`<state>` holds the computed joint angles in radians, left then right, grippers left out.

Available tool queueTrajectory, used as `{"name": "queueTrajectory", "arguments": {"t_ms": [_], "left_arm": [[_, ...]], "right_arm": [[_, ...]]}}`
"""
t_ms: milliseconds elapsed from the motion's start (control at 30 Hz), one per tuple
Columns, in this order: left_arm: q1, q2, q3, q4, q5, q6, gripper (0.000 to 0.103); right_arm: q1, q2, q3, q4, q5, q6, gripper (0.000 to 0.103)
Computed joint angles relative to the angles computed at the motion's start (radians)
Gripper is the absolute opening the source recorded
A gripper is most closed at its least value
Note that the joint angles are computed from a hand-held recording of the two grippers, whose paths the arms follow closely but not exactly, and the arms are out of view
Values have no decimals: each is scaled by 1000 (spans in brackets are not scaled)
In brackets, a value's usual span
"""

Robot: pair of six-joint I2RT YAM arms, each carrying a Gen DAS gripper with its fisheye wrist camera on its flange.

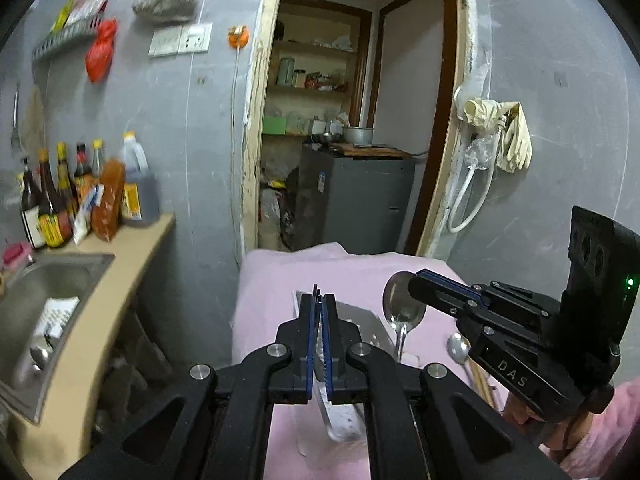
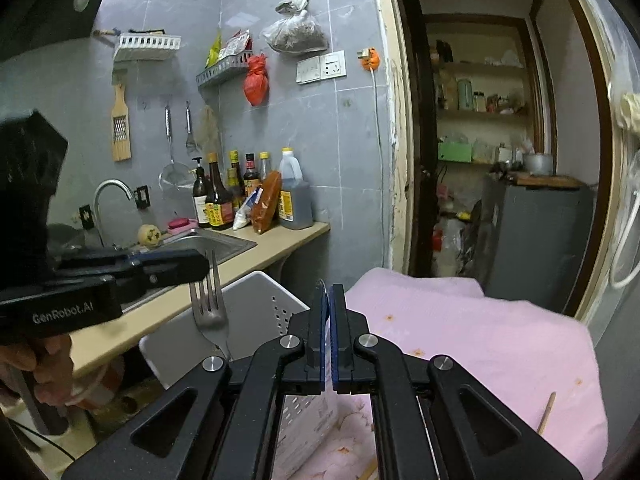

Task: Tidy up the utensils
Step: 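Carry the fork with the left tool while the right tool carries the spoon to the caddy, then open the left tool over the caddy while the right tool drops the spoon in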

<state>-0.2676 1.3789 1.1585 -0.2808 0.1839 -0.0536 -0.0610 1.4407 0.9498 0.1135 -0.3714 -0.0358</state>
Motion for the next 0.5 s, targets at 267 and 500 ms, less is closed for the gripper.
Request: {"name": "queueTrajectory", "arguments": {"t_ms": [267, 500], "left_arm": [[31, 15, 10, -46, 78, -83, 6], [41, 1, 4, -36, 83, -115, 8]], "right_arm": [[-21, 3, 15, -33, -77, 12, 4], [-14, 5, 32, -87, -89, -17, 5]]}}
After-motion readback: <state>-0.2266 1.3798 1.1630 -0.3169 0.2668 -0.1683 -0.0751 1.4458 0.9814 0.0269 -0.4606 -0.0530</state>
